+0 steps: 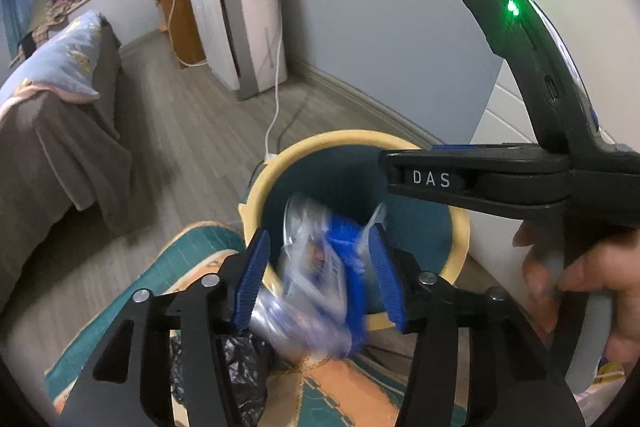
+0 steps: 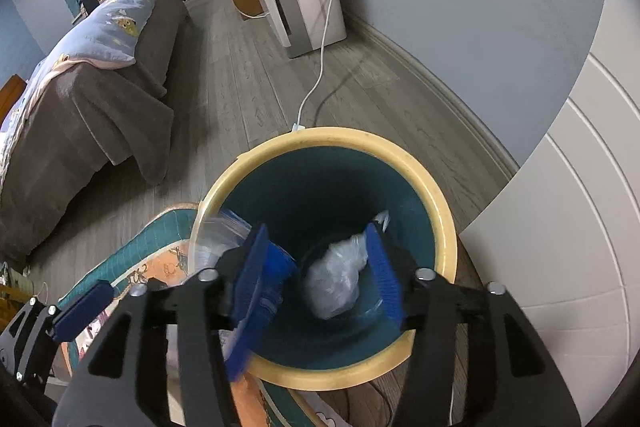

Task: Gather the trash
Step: 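Carry both items over the yellow-rimmed bin and open both grippers to drop them, then grasp the black plastic bag with the right gripper while the left gripper approaches the snack bag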

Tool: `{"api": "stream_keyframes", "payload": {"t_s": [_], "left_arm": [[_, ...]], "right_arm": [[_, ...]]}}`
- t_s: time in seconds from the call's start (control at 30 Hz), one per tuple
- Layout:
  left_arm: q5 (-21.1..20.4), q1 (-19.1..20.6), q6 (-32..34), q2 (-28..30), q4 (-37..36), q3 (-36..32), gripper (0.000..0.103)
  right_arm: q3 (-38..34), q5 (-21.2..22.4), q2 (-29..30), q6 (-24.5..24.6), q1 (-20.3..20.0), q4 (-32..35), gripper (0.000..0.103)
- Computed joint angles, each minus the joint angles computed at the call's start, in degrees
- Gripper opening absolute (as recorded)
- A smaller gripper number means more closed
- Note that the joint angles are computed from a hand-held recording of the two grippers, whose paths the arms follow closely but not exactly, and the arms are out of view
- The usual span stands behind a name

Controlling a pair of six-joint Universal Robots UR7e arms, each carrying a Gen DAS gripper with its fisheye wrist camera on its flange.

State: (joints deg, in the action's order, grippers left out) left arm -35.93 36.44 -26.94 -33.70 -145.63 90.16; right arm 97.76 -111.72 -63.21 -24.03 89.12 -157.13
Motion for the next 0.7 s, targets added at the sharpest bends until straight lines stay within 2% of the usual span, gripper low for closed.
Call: {"api": "stream_keyframes", "payload": {"t_s": [0.17,0.33,0.5,0.7], "left_arm": [[1.63,-0.51,-1.56,-1.24,-1.06,1.97,0.077],[3.0,-0.93,-4.77,-3.79,-2.06,5.42,0.082],[6.7,-2.12,-11.15,-8.19,-0.56,10.77,0.088],[10.45,-3.57,-23.75,-16.19,10.19,17.06,0.091]], "right_arm": [[0.35,0.45,-0.37,-0.44,-0.04,-0.52,0.079],[0.49,0.68,-0.34,-0.78,0.34,-0.86,0.097],[1.04,-1.0,0.22,-2.74,1.77,-2.49,0.097],[3.46,-2.88,1.0,-7.21,4.94,-6.02,0.097]]}}
